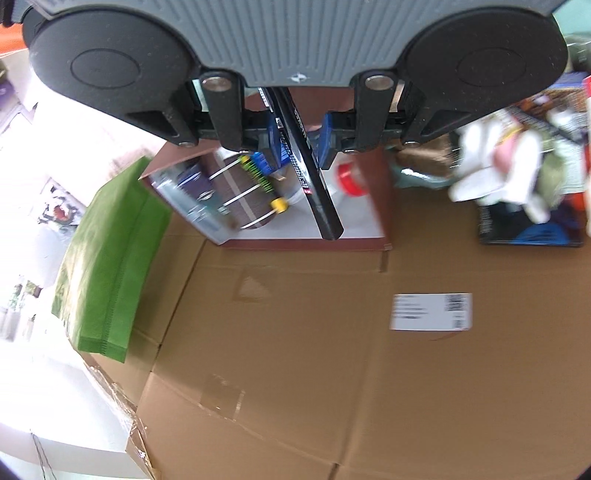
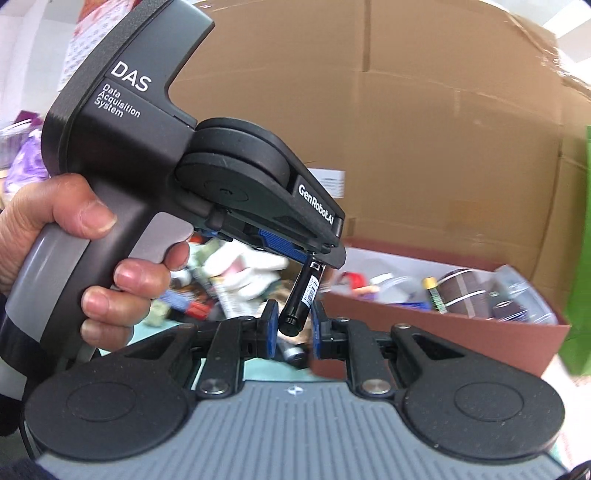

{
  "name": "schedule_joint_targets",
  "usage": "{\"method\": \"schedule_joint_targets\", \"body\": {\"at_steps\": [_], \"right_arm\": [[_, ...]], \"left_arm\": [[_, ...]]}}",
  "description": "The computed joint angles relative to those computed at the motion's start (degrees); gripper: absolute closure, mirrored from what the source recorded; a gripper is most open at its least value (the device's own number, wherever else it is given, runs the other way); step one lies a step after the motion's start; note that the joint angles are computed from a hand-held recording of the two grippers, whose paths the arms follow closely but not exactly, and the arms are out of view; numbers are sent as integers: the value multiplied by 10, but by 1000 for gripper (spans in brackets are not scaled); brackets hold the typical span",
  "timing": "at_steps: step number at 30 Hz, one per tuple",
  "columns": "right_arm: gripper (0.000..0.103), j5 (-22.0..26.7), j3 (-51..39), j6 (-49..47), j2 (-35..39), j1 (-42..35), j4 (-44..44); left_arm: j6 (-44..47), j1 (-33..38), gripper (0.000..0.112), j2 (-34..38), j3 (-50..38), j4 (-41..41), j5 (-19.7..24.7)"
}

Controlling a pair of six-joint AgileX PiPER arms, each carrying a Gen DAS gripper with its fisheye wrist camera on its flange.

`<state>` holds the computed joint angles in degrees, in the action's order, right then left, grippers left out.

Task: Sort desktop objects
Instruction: 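Carry the black marker into the brown box and open the left gripper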

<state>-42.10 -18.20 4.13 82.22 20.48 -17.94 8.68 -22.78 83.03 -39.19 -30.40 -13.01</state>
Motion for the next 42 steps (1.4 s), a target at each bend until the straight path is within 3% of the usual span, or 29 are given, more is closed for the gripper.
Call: {"method": "schedule_joint_targets", "body": {"at_steps": [5,14,18,21,23,25,28,31,34,36,42], "right_arm": [[87,10,-41,34,27,-68,-51],[87,49,-158,136,105,-148,-178],[88,72,-204,133,131,-146,-178],[88,93,-238,98,158,-140,-136],[87,112,-256,46,176,-130,-75],[84,106,-246,-10,181,-120,-9],[60,85,-236,-12,192,-123,7],[55,65,-224,-9,191,-124,16],[39,63,-218,-13,188,-122,35],[18,61,-214,-25,185,-112,66],[14,48,-192,-41,173,-100,100]], "left_arm": [[-75,-8,91,72,-78,81,17],[-49,2,90,175,-215,59,74],[-103,18,89,206,-258,99,94],[-111,25,69,215,-258,92,77],[-140,27,39,210,-238,106,47],[-194,29,32,204,-217,155,18],[-273,35,22,193,-194,250,-8],[-265,30,14,183,-171,249,-34],[-253,25,14,170,-149,251,-45],[-230,20,13,162,-137,239,-49],[-53,-22,13,143,-100,70,-99]]}}
